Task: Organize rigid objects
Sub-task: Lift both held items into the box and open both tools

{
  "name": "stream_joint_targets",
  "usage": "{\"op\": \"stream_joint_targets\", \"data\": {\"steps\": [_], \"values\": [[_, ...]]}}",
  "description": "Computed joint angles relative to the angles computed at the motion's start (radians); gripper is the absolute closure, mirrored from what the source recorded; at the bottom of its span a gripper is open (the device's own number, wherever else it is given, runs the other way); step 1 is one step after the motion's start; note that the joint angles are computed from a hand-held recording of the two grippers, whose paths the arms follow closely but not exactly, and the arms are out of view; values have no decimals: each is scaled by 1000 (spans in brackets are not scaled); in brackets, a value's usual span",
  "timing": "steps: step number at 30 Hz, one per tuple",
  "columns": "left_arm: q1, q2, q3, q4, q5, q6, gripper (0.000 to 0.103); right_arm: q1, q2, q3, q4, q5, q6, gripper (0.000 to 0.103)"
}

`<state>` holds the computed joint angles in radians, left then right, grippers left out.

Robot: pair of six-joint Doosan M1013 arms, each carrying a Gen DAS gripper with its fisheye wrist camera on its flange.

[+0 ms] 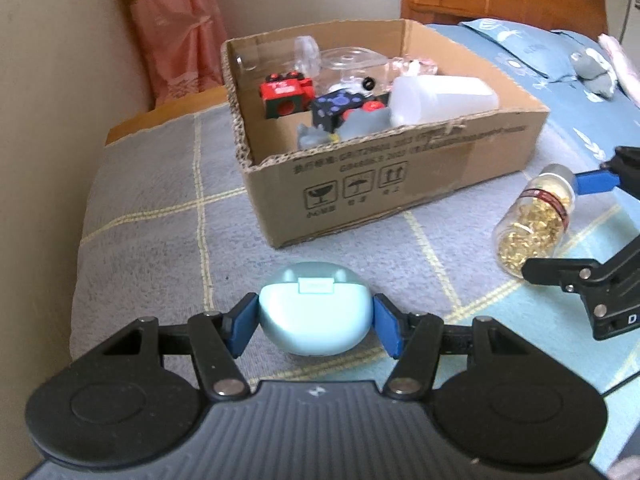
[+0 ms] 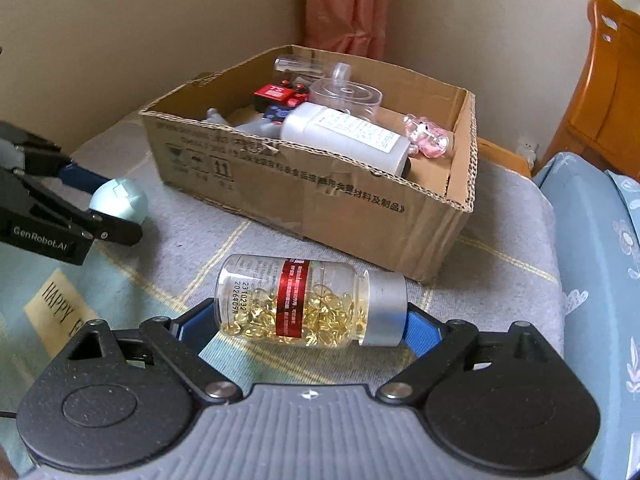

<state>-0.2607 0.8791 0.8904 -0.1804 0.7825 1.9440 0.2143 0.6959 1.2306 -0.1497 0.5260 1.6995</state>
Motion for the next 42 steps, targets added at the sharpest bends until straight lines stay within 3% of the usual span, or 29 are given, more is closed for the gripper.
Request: {"op": "stream_joint_targets", "data": {"steps": [9,13,19,25,32,33,35,36,42], "values": [[4,-17,-38,-57,33,49,43,-14,-38,1,135,1,-137,6],[-4,-10,-77,-90,-6,57,43,-18,-50,0,145,-31,-141,6],[-15,67,-238,-61,30,48,43,-20,-56,-11,96,-66,-118,6],[-23,177,-435,26,117,-24,43,-33,-44,-48,85,-66,-103,6],[-22,243,-545,81,176,-108,42,-40,-30,-81,68,-49,-86,6],[-21,238,-530,78,157,-120,41,-41,-28,-86,63,-47,-79,6],[-17,244,-543,68,167,-129,22,-42,-23,-97,59,-39,-78,6],[-15,238,-532,58,160,-132,18,-43,-21,-103,56,-35,-75,6],[-9,148,-365,15,35,-124,4,-49,11,-167,50,5,-66,6]]}}
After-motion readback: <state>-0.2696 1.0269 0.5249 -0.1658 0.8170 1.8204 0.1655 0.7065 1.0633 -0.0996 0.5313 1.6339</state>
